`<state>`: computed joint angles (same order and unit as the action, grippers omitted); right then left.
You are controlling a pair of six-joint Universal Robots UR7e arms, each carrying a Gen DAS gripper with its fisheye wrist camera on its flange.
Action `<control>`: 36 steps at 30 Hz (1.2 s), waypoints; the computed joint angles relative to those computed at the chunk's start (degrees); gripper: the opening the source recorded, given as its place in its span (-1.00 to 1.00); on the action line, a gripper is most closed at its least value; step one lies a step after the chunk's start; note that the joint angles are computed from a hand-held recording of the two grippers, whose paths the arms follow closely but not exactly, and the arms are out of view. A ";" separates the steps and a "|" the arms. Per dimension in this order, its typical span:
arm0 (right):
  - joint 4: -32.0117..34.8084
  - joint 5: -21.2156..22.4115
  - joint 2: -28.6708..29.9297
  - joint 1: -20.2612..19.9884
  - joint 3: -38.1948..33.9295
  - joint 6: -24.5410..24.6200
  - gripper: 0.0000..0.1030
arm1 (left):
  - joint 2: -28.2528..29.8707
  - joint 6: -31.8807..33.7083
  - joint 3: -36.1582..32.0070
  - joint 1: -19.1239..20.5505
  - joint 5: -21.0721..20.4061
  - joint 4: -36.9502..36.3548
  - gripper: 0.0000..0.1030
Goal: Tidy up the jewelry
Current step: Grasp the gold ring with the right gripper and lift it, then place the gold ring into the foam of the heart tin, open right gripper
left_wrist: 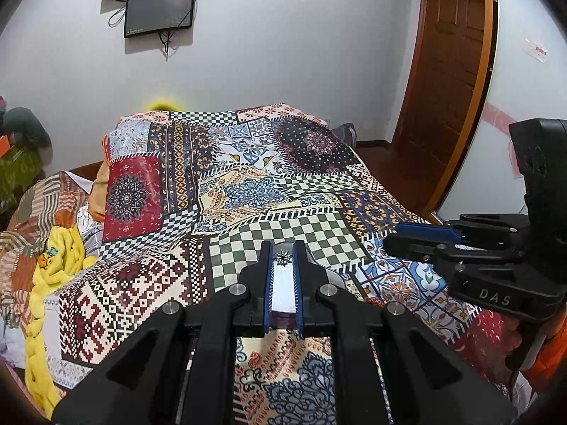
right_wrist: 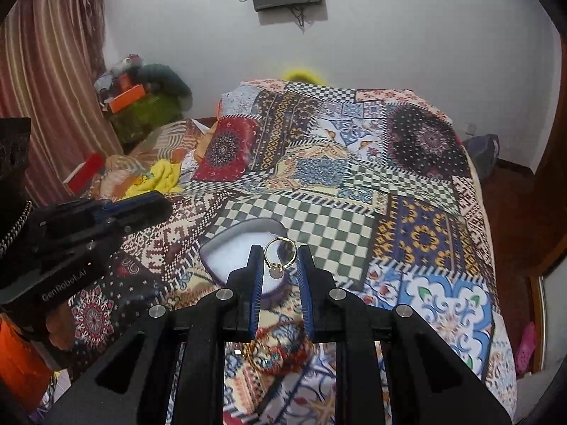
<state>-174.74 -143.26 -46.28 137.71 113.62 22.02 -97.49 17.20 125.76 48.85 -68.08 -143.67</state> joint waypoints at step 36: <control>11.20 9.98 3.90 -7.20 -5.19 -4.90 -0.67 | 10.04 0.18 -4.63 6.63 -1.90 5.31 -0.82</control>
